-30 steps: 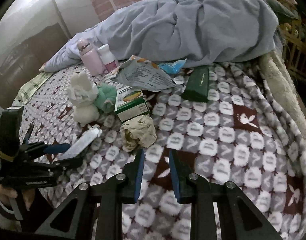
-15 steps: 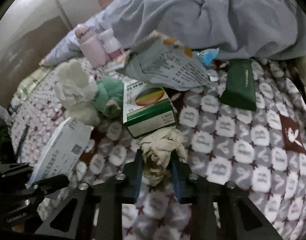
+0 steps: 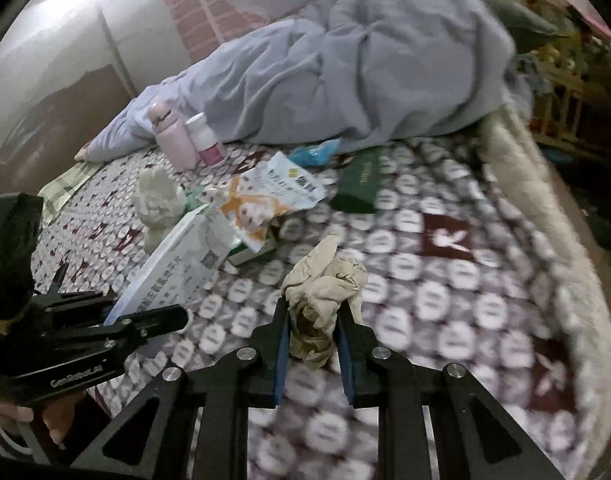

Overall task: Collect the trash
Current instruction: 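Carry the medicine box and beige cloth over the white bucket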

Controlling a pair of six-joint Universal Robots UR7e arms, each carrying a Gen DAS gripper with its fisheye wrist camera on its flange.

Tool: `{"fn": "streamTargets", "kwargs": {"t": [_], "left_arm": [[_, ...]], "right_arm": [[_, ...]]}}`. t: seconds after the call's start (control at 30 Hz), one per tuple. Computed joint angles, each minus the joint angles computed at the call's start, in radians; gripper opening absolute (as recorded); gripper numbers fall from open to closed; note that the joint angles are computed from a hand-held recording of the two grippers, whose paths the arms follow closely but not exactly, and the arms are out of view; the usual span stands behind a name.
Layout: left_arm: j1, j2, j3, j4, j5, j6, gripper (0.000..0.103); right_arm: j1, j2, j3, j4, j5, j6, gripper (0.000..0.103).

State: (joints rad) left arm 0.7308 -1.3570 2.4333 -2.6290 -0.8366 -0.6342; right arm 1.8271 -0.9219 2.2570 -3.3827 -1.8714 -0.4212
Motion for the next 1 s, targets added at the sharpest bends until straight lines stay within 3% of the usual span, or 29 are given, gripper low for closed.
{"fn": "streamTargets", "kwargs": {"t": [0.47,1.0], "left_arm": [[-0.073,0.230,-0.135,-0.101,-0.032,0.081,0.018],[-0.132,0.476,-0.325,-0.148,-0.122,0.179,0.018]], "right_arm": [[-0.094,-0.217,0.137,-0.076,-0.012,-0.025,0.021],[-0.246,-0.441,0.227,-0.094,-0.016,-0.048,0.021]]}}
